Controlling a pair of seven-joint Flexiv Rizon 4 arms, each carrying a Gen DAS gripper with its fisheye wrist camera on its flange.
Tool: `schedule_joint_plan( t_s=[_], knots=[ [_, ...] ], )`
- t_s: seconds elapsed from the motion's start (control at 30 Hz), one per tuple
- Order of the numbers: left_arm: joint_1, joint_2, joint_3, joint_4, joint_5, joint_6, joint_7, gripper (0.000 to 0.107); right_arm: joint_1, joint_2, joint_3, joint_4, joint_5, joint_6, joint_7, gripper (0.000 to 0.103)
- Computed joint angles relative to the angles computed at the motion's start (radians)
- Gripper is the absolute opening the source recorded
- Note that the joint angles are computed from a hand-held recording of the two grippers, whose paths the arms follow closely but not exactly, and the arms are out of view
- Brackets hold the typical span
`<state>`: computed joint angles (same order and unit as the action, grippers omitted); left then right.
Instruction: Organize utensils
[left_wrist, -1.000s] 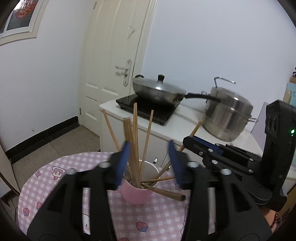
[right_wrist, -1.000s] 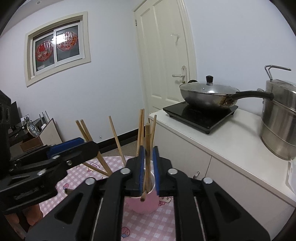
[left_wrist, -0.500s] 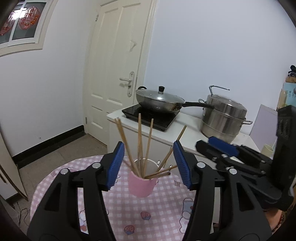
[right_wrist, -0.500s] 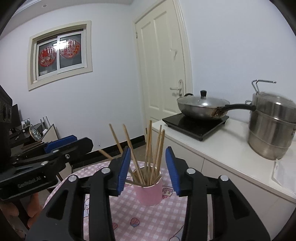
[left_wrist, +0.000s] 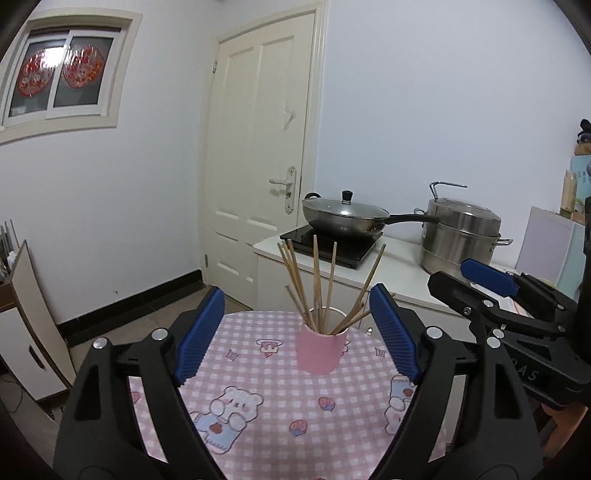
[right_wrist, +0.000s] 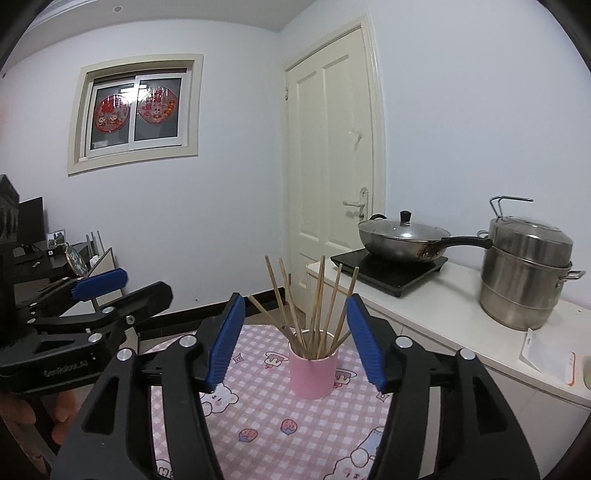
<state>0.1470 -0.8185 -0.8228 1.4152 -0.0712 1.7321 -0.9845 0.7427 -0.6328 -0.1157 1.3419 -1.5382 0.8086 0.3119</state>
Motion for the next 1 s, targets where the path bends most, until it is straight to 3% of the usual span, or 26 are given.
schedule_joint_plan(
  t_s=[0.17, 0.57, 0.83, 1.0],
  knots=[
    [0.057, 0.034, -0.014, 0.094, 0.058, 0.102, -0.054, 0.083, 0.037, 0.004, 0.004, 0.016, -0.011, -0.073, 0.029, 0.064],
    [0.193, 0.092, -0.045, 0.257, 0.249, 0.24, -0.258, 0.088, 0.14, 0.008, 0.031, 0.051, -0.016, -0.322, 0.098, 0.077],
    [0.208, 0.176, 0.032, 0.346, 0.345, 0.35, -0.374, 0.091, 0.181, 0.017, 0.049, 0.075, -0.051, -0.408, 0.128, 0.083],
    [0.242, 0.206, 0.038, 0.391, 0.432, 0.409, -0.454, 0.093, 0.194, 0.026, 0.063, 0.094, -0.074, -0.435, 0.164, 0.084]
  ],
)
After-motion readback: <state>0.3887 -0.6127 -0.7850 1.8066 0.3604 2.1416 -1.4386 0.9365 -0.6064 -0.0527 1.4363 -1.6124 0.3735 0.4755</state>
